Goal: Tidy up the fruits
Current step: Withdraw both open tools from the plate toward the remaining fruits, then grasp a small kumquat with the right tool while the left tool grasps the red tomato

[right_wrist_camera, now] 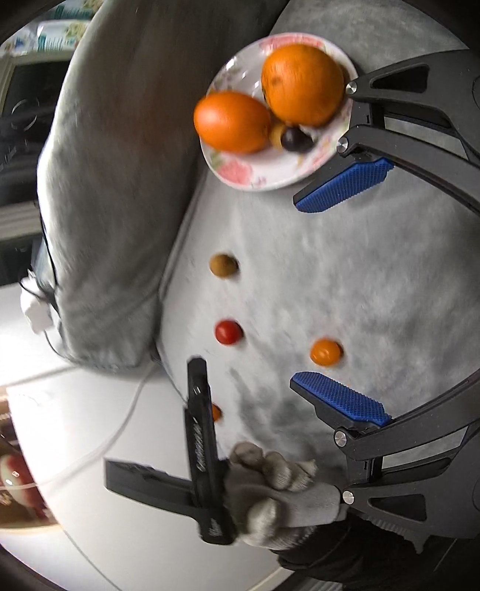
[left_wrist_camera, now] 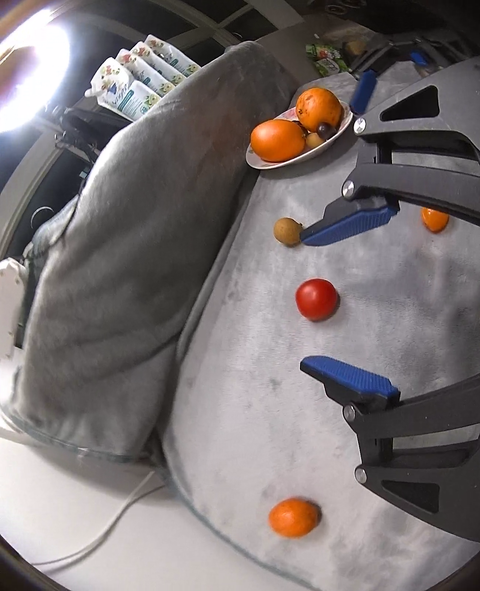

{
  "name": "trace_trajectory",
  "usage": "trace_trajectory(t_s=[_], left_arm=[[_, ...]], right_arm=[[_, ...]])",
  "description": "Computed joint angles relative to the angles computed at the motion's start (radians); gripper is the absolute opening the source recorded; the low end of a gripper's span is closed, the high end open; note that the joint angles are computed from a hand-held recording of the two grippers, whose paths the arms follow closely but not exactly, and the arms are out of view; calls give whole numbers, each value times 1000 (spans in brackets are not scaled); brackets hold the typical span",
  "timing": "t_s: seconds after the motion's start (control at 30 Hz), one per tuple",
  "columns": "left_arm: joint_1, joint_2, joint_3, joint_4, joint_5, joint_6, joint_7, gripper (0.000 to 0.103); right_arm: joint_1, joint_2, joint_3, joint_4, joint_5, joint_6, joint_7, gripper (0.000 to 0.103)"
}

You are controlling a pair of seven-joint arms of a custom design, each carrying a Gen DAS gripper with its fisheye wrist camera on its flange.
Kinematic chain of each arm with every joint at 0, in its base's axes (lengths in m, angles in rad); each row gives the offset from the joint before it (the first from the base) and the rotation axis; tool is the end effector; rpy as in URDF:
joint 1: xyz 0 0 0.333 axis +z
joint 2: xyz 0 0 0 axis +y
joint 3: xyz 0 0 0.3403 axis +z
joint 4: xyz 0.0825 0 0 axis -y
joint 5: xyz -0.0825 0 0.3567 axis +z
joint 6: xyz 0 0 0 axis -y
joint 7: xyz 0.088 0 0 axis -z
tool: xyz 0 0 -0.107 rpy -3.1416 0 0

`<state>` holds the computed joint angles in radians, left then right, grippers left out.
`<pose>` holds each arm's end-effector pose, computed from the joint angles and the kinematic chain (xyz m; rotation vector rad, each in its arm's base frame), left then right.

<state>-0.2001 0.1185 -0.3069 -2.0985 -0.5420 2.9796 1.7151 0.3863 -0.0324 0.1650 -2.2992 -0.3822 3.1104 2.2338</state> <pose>0.5341 -0.2478 0.4895 -1.8194 2.0790 -1.1445 0.4368 0.3066 0.4999 -1.8517 1.4126 -0.3966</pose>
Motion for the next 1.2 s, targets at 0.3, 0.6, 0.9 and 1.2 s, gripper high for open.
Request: trace_trajectory(t_s=[0.3, 0.6, 0.9, 1.2], left_arm=[[-21, 42, 11, 32, 74, -45, -33, 41], [-18, 80, 17, 62, 184, -64, -127, 36], [-4, 106, 4, 82, 213, -70, -154, 33], [4, 113, -6, 79, 215, -55, -155, 30]], right_arm=[[73, 64, 0, 53, 163, -53, -196, 83], [99, 126, 17, 113, 318, -118, -365, 58], [101, 165, 19, 151, 393, -158, -436, 42], [104, 178, 24, 174, 433, -177, -486, 29]])
